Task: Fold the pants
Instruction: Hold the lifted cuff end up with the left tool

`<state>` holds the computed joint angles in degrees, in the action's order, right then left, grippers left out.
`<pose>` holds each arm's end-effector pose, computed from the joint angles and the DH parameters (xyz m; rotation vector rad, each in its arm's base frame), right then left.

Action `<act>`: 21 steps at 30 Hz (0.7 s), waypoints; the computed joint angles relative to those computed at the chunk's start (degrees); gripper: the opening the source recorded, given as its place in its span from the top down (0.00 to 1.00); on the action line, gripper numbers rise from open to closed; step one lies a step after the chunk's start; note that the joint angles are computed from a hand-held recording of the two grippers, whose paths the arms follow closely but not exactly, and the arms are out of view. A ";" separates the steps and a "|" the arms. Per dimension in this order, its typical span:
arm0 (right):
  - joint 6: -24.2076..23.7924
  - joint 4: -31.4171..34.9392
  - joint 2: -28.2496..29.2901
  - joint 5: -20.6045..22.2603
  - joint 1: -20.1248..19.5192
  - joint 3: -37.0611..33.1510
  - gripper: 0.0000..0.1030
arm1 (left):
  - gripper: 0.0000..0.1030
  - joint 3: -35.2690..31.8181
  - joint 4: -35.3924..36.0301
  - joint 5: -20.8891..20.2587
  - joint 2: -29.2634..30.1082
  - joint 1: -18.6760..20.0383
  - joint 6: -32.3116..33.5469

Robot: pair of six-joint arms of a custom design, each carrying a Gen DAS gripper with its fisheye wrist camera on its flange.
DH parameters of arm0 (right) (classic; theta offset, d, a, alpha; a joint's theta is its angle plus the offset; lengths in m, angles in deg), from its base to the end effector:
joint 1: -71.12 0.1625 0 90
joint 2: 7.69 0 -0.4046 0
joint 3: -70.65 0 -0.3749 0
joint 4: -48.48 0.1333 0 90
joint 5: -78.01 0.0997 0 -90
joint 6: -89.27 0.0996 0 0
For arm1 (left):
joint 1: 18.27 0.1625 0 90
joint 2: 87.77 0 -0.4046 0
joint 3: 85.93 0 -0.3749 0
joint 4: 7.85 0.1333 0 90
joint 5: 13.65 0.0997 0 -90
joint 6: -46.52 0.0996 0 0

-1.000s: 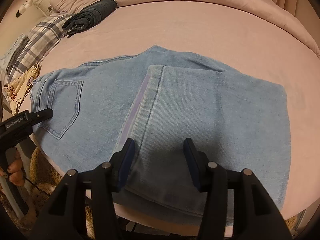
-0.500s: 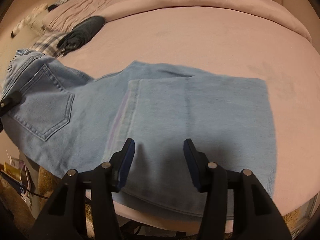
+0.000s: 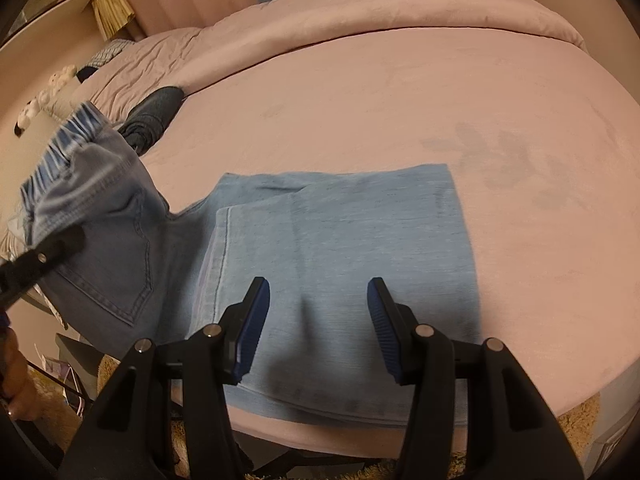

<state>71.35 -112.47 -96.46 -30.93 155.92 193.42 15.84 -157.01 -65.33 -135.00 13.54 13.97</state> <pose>0.0592 -0.4631 0.3420 0.1437 -2.5936 0.7623 -0.4053 -0.4809 0.0843 0.5484 2.5762 -0.7259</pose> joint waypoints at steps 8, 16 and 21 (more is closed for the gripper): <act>0.23 0.02 -1.06 -1.06 -0.35 0.29 0.50 | 0.75 1.37 -0.78 0.19 -1.32 0.03 -1.91; -0.12 0.33 -0.03 -2.85 -0.04 -0.34 0.50 | 0.75 2.09 -0.59 0.21 -2.31 0.24 -2.93; -0.24 0.47 -0.07 -3.31 0.07 -0.20 0.50 | 0.75 1.72 -0.04 0.40 -2.11 0.11 -2.93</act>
<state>71.12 -112.00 -96.53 -34.23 155.99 193.22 17.56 -157.05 -64.93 -137.11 13.65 11.04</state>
